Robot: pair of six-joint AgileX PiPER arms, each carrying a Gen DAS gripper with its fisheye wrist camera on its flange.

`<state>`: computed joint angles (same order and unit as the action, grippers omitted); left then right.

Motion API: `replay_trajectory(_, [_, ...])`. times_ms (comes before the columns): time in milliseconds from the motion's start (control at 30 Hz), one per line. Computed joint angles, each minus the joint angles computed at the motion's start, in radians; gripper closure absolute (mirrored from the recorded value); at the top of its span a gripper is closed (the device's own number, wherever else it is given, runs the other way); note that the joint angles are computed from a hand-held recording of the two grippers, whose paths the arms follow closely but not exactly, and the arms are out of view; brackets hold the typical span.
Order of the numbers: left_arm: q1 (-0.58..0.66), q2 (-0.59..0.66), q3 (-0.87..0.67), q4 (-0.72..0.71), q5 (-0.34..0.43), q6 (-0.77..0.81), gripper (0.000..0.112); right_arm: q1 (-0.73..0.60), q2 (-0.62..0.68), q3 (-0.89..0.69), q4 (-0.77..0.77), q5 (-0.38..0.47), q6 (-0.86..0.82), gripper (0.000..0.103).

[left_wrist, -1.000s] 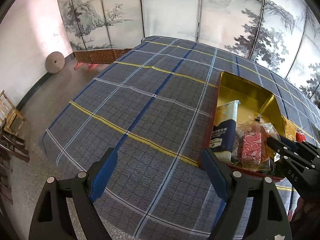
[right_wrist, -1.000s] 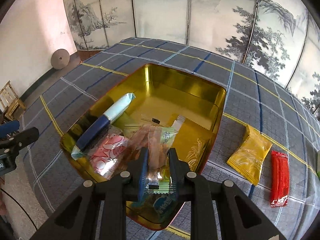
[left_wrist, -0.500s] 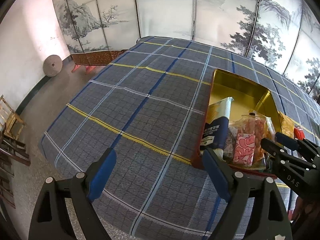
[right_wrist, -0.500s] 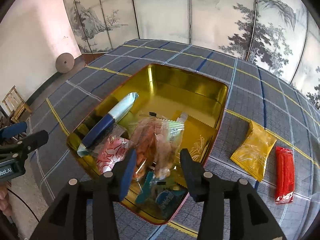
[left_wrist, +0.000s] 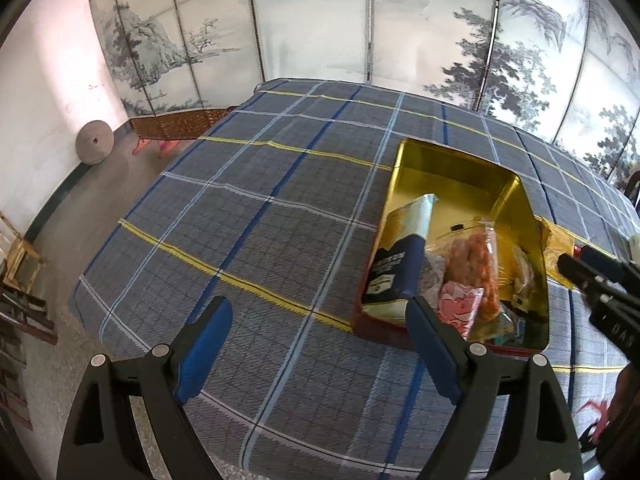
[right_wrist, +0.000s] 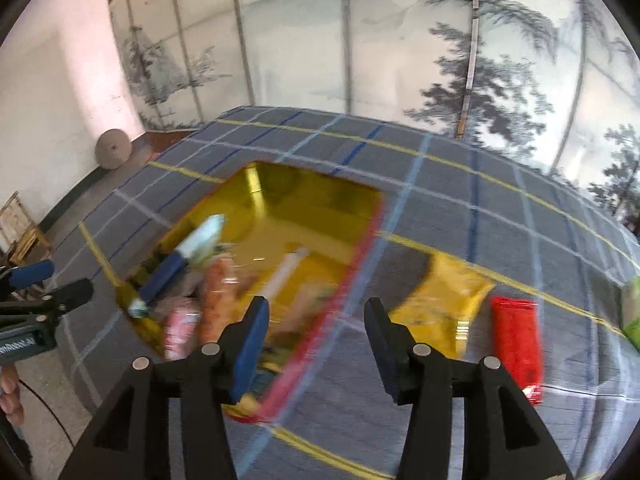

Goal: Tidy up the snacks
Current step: 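Grasp the red wrapped packet on the table with the right gripper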

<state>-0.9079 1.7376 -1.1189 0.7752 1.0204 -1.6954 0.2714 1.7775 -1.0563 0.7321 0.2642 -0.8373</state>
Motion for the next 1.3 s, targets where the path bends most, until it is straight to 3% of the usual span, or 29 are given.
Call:
replay_trajectory(433, [-0.022, 0.132, -0.195, -0.029, 0.013, 0.140, 0.026, -0.283, 0.127, -0.050, -0.025, -0.018, -0.060, 0.048])
replay_trajectory(800, [-0.043, 0.324, -0.526, -0.074, 0.060, 0.353, 0.024, -0.316, 0.284, -0.170, -0.056, -0.023, -0.098, 0.045])
replay_trajectory(1100, [-0.043, 0.569, -0.941, -0.149, 0.108, 0.570, 0.024, -0.346, 0.323, -0.191, 0.202, 0.003, -0.372, 0.046])
replay_trajectory(1300, [-0.030, 0.735, -1.232, -0.233, 0.152, 0.719, 0.024, -0.376, 0.321, -0.180, 0.337, 0.028, -0.520, 0.054])
